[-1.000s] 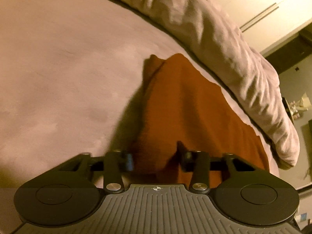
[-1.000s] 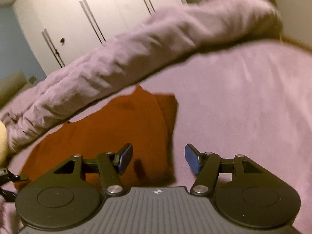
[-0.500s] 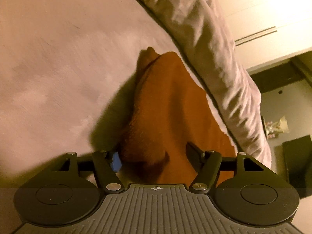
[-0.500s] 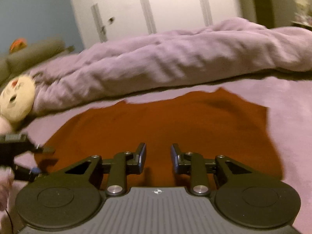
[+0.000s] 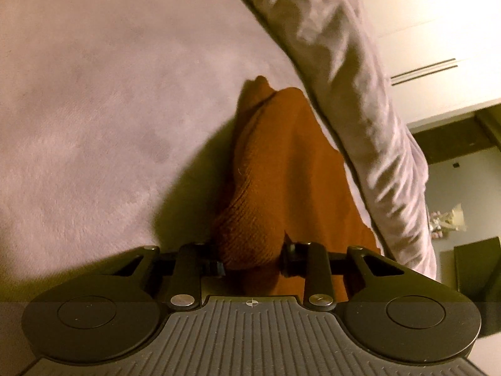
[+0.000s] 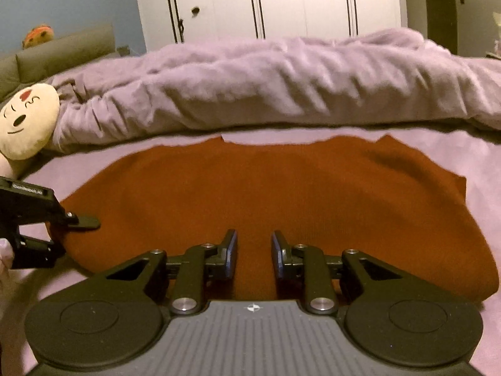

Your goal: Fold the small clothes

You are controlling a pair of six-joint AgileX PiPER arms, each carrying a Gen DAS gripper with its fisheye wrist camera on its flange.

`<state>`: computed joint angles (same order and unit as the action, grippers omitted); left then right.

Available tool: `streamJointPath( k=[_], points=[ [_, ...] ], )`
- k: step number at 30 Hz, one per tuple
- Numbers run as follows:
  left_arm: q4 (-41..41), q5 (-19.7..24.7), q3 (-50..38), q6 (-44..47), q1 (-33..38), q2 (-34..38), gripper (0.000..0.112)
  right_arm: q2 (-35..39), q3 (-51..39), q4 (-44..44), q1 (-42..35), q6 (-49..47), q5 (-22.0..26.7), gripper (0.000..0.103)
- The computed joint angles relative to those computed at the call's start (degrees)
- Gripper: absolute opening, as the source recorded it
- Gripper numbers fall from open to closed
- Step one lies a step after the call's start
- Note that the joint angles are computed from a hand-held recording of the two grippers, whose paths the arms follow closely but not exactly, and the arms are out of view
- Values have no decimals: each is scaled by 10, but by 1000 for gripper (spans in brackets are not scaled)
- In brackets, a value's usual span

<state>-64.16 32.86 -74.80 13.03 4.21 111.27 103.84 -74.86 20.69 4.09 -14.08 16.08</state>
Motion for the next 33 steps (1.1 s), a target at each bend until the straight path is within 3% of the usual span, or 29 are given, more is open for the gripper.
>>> streamJointPath(
  k=[3, 7, 11, 15, 19, 24, 25, 26, 28, 30, 33],
  points=[
    [14, -2, -10, -45, -1, 4, 42, 14, 4, -14, 3, -16, -1, 23],
    [75, -4, -30, -82, -10, -3, 34, 10, -34, 40, -24, -54, 72, 23],
    [96, -24, -36, -94, -23, -30, 31, -53, 44, 120, -58, -119, 30, 24],
    [213, -55, -92, -152, -84, -50, 30, -104, 113, 106, -99, -91, -3, 24],
    [308, -38, -196, -190, -165, -20, 30, -136, 153, 191, -166, -122, 12, 24],
    [332, -8, -294, -178, -251, 49, 29, -160, 182, 259, -213, -179, 31, 24],
    [347, 5, -314, -178, -267, 68, 32, -161, 182, 258, -213, -184, 30, 24],
    [382, 39, -351, -193, -282, 96, 42, -161, 183, 253, -215, -187, 32, 24],
    [440, 69, -367, -230, -305, 119, 46, -161, 182, 240, -213, -182, 34, 24],
    [432, 15, -291, -197, -313, 82, 54, -161, 177, 238, -217, -180, 42, 25],
    [303, -41, -170, -99, -287, 2, 71, -162, 171, 264, -226, -216, 52, 27]
  ],
)
